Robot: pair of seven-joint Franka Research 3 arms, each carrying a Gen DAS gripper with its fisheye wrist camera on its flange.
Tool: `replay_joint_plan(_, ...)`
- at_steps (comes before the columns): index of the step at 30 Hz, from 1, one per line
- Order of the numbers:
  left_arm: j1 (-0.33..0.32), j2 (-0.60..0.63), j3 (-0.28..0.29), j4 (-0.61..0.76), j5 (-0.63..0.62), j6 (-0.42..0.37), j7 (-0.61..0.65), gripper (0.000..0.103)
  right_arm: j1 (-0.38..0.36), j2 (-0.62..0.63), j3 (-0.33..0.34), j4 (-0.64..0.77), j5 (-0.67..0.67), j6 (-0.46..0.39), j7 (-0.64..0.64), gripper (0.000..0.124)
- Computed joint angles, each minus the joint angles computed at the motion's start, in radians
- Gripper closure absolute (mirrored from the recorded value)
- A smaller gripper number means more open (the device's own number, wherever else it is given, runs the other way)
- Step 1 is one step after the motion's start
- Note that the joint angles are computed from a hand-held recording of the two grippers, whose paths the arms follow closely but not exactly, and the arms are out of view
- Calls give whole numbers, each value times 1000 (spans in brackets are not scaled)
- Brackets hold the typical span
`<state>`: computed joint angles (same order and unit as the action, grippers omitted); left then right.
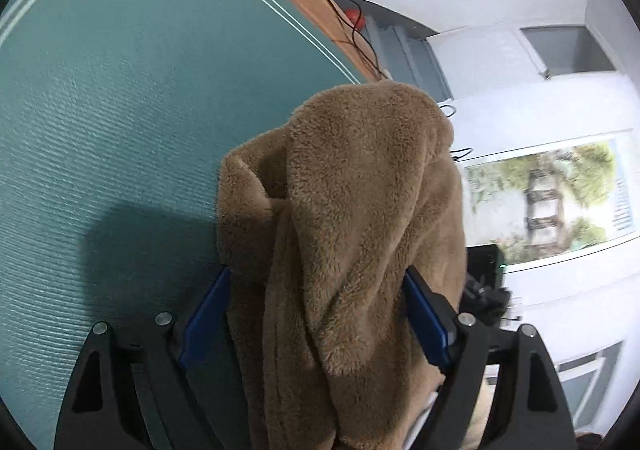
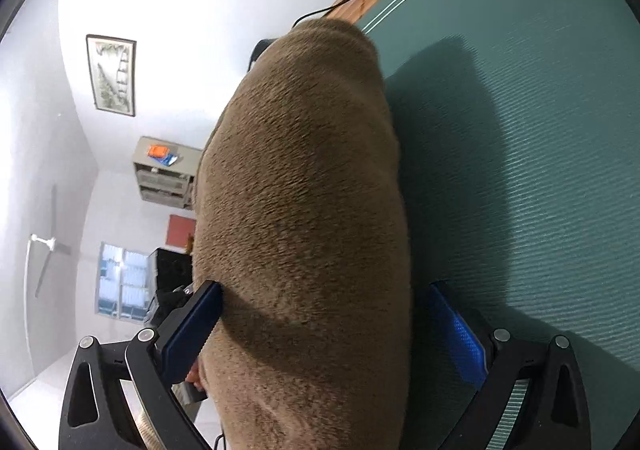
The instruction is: Fold clothes
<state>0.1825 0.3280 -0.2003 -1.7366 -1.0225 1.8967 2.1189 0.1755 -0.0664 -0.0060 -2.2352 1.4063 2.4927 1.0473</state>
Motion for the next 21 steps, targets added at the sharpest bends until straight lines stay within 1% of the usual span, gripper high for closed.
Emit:
replay_joint_plan(3,15,16,-5,13,-31,-40,14,17,3,28,4,30,0,-30,-19,22)
replay_joint_plan(4,23,24,-7,21,-41,-66,19,17,5,33,9,37,-14,-23,-12,22)
replay_joint_plan(7,25,41,-14,38,-47,-109,31,17,10,36,18,43,-30,-3,-2,22)
replay_joint_plan(13,-2,25,-13,44,27,-109,23,17,26,27,29,32,-70,32,36,22)
replay_joint_plan(16,-15,6,-14,23,34,-81,25,17,39,33,38,32,-62,72,29,22)
replay_joint_plan(17,-18,-1,-13,15,34,-73,23,19,43,33,40,33,-67,83,29,22)
replay_joint_plan(20,-30,-13,-8,5,49,-59,4,28,56,32,49,32,-92,133,56,22)
replay_joint_plan(21,-31,-17,-7,0,46,-59,-8,30,61,32,52,31,-104,151,70,27)
